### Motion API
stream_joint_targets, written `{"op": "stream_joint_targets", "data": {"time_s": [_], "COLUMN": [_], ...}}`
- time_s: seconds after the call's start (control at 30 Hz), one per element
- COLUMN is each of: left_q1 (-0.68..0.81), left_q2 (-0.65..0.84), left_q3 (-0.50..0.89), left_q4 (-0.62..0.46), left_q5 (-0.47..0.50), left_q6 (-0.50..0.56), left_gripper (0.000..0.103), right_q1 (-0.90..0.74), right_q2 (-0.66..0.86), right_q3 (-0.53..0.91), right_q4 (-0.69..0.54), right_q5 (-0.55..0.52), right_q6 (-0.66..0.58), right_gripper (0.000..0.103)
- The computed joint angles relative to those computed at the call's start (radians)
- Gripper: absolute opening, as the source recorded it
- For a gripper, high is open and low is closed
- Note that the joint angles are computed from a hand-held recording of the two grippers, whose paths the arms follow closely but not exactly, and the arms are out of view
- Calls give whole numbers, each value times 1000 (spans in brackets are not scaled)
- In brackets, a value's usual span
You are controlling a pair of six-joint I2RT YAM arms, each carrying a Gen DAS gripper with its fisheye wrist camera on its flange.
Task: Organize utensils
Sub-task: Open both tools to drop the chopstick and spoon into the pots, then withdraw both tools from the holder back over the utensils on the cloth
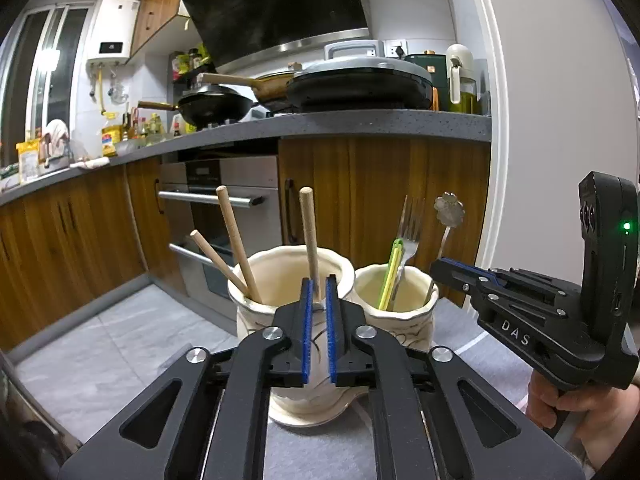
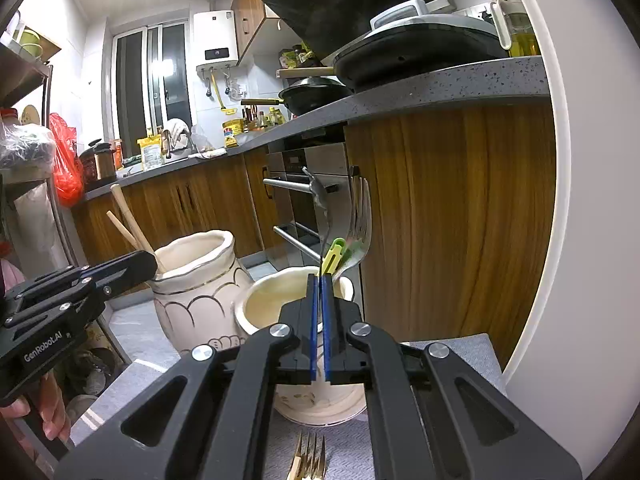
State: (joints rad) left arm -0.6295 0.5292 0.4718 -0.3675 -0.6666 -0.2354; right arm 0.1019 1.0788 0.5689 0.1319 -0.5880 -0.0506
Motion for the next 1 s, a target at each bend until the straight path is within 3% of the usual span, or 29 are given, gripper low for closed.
{"op": "stream_joint_targets", "data": {"time_s": [0.1, 0.17, 0.23, 0.3, 0.33, 0.37, 0.5, 0.57, 0.63, 0.73, 0.9, 1.0], "left_q1": [-11, -17, -32, -51, -65, -85, -184, -254, -323, -467, -579, -642], "left_q2": [-14, -33, -45, -49, -51, -57, -79, -87, -89, -83, 7, 89], "left_q3": [-5, -11, -14, -13, -12, -11, -3, -2, 9, 32, 86, 114], "left_q4": [-1, -5, -6, -14, -18, -25, -64, -84, -121, -215, -386, -529], "left_q5": [-15, -21, -36, -51, -63, -80, -171, -248, -314, -450, -537, -582], "left_q6": [-2, 0, 3, -2, -7, -15, -60, -90, -135, -251, -450, -633], "left_gripper": [26, 33, 38, 44, 47, 53, 77, 87, 95, 98, 98, 98], "right_q1": [-4, -15, -18, -30, -37, -48, -111, -153, -197, -258, -356, -399], "right_q2": [-4, -13, -24, -40, -45, -52, -71, -80, -84, -83, -70, -74], "right_q3": [-3, -7, -9, -11, -12, -11, 3, 3, 5, 5, 1, -1], "right_q4": [2, 5, 6, 1, -3, -11, -49, -57, -67, -81, -114, -143], "right_q5": [-5, -24, -23, -32, -38, -47, -95, -128, -158, -190, -229, -244], "right_q6": [5, 18, 20, 25, 28, 31, 46, 58, 71, 78, 50, 19], "right_gripper": [13, 28, 29, 37, 46, 55, 68, 85, 96, 98, 98, 98]}}
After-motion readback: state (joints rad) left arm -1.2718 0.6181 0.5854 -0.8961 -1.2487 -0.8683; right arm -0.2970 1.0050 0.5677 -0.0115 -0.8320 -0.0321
